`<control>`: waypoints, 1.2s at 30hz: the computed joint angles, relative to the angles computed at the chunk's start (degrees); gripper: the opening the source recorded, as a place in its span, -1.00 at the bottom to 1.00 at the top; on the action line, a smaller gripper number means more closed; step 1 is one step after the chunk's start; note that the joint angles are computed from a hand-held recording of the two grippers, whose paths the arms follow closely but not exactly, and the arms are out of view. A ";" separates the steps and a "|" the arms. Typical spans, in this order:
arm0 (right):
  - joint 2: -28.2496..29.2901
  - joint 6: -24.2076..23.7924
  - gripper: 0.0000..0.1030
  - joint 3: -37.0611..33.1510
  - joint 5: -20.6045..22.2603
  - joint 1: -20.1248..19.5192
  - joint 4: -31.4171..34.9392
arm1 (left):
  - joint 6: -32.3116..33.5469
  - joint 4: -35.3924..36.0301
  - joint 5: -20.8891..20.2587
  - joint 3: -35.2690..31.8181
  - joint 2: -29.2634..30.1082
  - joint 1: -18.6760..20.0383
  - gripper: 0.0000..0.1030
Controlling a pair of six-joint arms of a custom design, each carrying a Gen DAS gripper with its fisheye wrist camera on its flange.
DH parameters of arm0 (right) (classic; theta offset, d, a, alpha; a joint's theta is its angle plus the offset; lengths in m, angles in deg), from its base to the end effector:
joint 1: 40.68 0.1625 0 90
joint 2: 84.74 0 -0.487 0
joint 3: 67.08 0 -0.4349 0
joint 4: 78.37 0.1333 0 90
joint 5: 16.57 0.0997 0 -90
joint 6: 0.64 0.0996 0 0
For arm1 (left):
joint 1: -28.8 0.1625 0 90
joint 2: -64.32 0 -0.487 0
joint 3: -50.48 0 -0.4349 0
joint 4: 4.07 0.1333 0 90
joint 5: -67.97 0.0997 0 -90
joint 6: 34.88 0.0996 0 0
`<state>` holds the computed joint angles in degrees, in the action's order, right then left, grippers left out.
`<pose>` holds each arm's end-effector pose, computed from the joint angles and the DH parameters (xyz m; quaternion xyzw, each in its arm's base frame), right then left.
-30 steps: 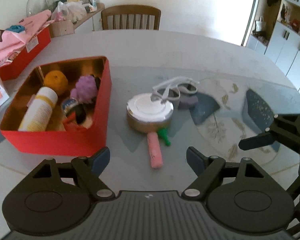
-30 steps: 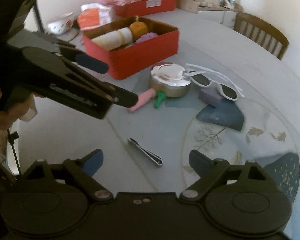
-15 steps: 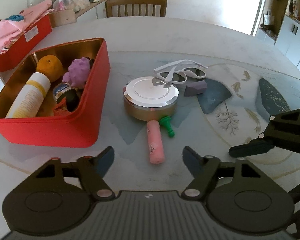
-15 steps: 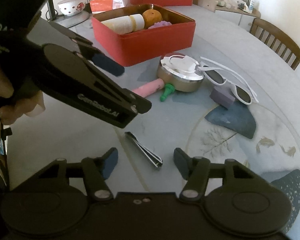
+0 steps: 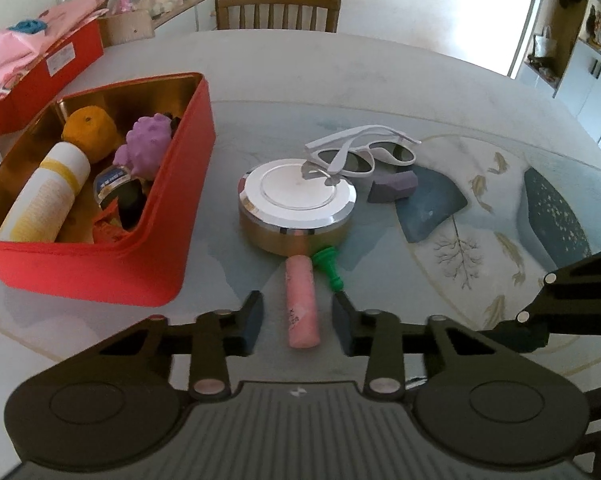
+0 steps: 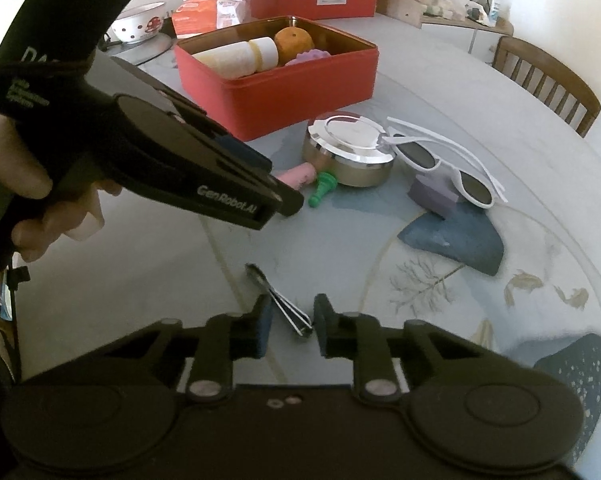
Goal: Organize rigid objects
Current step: 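Grasp the pink cylinder with left tool while right tool grasps the nail clipper, then carry the pink cylinder with left tool while right tool carries the clipper to the red tin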
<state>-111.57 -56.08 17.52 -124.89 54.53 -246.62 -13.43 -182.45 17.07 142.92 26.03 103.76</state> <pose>0.1736 -0.7805 -0.0393 0.4661 -0.8529 0.0924 0.2163 -0.0086 -0.7876 0.1039 0.1884 0.8862 -0.2590 0.3348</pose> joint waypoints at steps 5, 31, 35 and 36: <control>0.00 2.61 -0.78 0.24 -1.20 0.21 -0.88 | 0.86 -0.81 0.89 -0.30 0.55 -0.22 -0.67; -1.67 21.91 -0.79 -0.42 -0.96 0.30 -1.94 | -4.79 6.46 -5.05 2.11 -5.08 0.21 -0.71; -1.63 22.49 -0.79 -0.76 -0.32 0.78 -2.14 | -5.08 7.41 -6.33 2.32 -6.15 0.43 -0.71; -1.55 22.40 -0.79 -0.83 -0.38 0.90 -2.38 | -5.05 7.66 -6.46 2.21 -6.29 0.45 -0.71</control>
<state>-113.12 -33.69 16.68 -125.27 55.43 -249.00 -18.48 -174.79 10.61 145.13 19.73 104.20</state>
